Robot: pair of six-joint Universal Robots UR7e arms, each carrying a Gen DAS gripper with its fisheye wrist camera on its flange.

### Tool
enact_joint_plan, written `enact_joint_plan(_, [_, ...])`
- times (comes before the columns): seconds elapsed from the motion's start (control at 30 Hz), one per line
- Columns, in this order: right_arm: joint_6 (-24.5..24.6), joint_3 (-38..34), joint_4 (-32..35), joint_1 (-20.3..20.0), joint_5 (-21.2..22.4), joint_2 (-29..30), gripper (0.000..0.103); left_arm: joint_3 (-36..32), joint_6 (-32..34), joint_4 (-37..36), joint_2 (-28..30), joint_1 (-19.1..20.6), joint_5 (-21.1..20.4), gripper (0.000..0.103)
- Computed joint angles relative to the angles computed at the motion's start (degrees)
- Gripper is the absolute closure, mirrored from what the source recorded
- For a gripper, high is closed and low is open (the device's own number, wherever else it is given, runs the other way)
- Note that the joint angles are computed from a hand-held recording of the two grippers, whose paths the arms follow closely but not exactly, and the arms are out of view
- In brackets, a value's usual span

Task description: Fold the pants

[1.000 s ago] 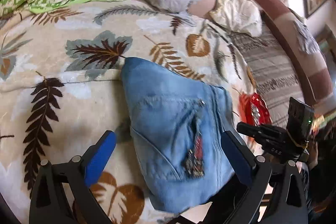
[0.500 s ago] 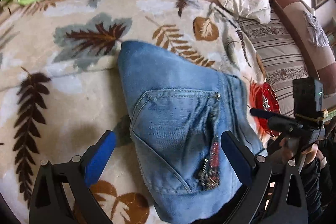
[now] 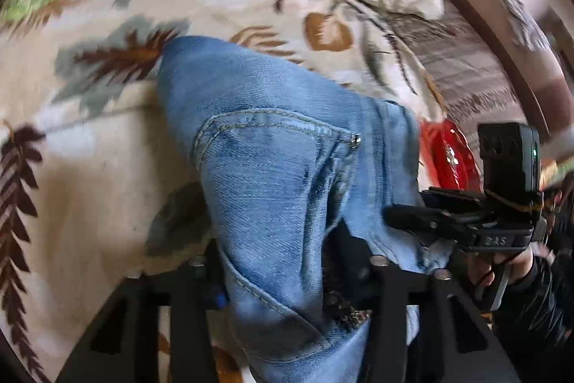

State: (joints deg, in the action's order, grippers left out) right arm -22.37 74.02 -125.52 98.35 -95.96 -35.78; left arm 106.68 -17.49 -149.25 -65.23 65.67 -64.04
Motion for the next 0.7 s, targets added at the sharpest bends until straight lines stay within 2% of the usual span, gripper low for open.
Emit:
enact_joint_plan(0.1, [-0.9, 1.4, -2.1, 0.9, -0.6, -0.6, 0.060, 0.7, 0.2, -0.4, -0.6, -0.4, 0.0, 0.062])
enact_joint_plan(0.17, [-0.8, 2.3, -3.5, 1.1, -0.5, -1.0, 0.063, 1.6, 0.9, -2.1, -1.6, -0.5, -0.9, 0.067])
enact_joint_plan(0.27, [-2.0, 2.8, -4.3, 1.5, 1.5, -2.2, 0.066, 2.1, 4.0, -5.0, -3.4, -2.1, -0.2, 0.069])
enact_joint_plan(0.37, [-3.3, 1.8, -6.9, 3.1, 3.4, -2.0, 0.066, 0.6, 6.5, -5.8, -5.1, -2.6, 1.6, 0.069])
enact_joint_plan(0.5, [-2.1, -3.8, -7.7, 4.7, 5.8, 2.1, 0.066, -3.4, 7.0, -1.7, -5.5, -0.4, 3.9, 0.069])
enact_joint_plan(0.63, [-0.5, -10.4, -6.7, 5.9, 1.7, 9.3, 0.066, -6.0, 5.2, 3.3, -3.9, 3.8, 4.2, 0.068])
enact_joint_plan(0.7, [0.1, -12.5, -5.3, 5.8, -1.3, 12.3, 0.066, -7.2, 3.4, 6.7, -2.1, 6.0, 5.3, 0.060])
